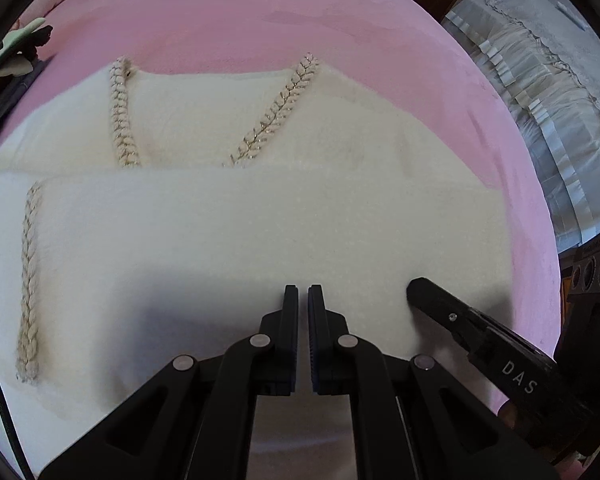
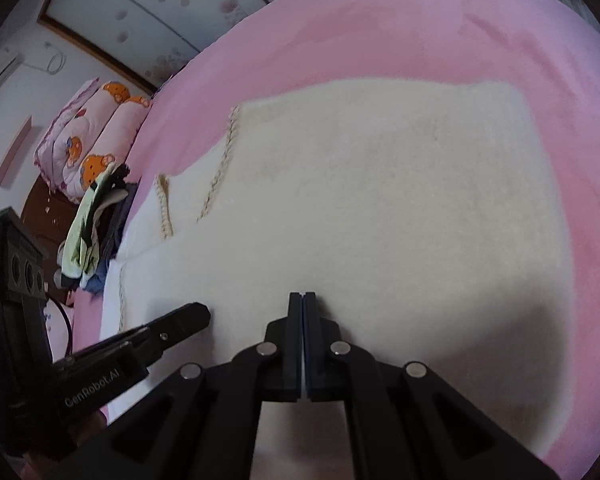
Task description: Fold large clothes
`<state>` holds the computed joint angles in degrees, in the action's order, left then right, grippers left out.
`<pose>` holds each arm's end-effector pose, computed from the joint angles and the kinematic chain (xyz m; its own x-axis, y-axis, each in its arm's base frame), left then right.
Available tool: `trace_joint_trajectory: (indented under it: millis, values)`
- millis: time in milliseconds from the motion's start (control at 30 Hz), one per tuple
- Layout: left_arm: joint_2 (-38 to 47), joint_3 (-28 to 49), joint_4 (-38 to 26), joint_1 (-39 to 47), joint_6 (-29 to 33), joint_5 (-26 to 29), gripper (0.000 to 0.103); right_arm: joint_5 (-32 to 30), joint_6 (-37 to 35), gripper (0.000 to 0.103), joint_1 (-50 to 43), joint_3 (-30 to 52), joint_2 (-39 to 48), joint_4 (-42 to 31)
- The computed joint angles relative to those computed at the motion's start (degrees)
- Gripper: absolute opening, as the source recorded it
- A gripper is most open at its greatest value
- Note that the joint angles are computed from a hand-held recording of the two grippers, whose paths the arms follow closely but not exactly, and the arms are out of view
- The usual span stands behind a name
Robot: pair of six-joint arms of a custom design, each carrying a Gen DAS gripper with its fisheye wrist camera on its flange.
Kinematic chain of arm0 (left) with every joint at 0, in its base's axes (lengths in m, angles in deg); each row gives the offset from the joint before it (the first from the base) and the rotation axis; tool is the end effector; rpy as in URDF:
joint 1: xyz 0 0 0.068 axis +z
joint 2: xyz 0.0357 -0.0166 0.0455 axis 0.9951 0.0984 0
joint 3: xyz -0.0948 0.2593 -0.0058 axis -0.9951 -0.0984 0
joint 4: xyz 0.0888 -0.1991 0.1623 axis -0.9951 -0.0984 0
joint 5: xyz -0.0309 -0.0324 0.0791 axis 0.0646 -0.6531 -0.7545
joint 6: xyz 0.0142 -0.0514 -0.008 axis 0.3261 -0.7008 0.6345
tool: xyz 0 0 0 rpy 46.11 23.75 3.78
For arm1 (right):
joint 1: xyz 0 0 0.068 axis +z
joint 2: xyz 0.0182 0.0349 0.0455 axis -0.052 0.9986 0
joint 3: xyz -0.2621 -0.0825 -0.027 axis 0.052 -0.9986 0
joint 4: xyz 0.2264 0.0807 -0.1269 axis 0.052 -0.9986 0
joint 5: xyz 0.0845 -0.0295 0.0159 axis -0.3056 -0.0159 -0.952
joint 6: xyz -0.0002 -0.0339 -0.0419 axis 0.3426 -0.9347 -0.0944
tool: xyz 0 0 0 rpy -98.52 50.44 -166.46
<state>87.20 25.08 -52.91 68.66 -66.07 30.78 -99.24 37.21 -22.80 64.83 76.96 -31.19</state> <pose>0.2584 -0.0829 0.1693 -0.8925 0.3388 -0.2977 0.4133 0.8786 -0.2391 0.1778 -0.0467 0.1016 -0.7717 0.5223 -0.3629 0.3036 0.8040 0.5113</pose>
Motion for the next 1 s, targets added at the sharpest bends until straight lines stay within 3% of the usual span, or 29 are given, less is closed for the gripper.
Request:
trace_joint_trajectory:
  millis: [100,333,500,733,1000]
  values:
    - [4.8,3.2,2.5,0.4,-1.6,-0.2,0.002,2.0,0.3,0.0,-0.6,3.2,5.8,3.8]
    - [8.7,6.8,6.0,3.6,-1.7,-4.9,0.002,7.8,-7.2,0.0,-7.3,9.6,10.3,2.1]
    - [10.1,8.3,6.5,9.1,1.1,-7.2,0.002,6.4,-11.0,0.0,-16.3,11.4,12.0,1.4]
    - [11.3,8.2,10.2,13.4,3.6,-11.0,0.002,7.3,-12.2,0.0,-19.9,13.0,14.2,1.9]
    - [14.4,11.8,9.0,18.6,6.7,-8.3,0.002,8.4,-10.2,0.0,-19.3,13.4,17.3,4.2]
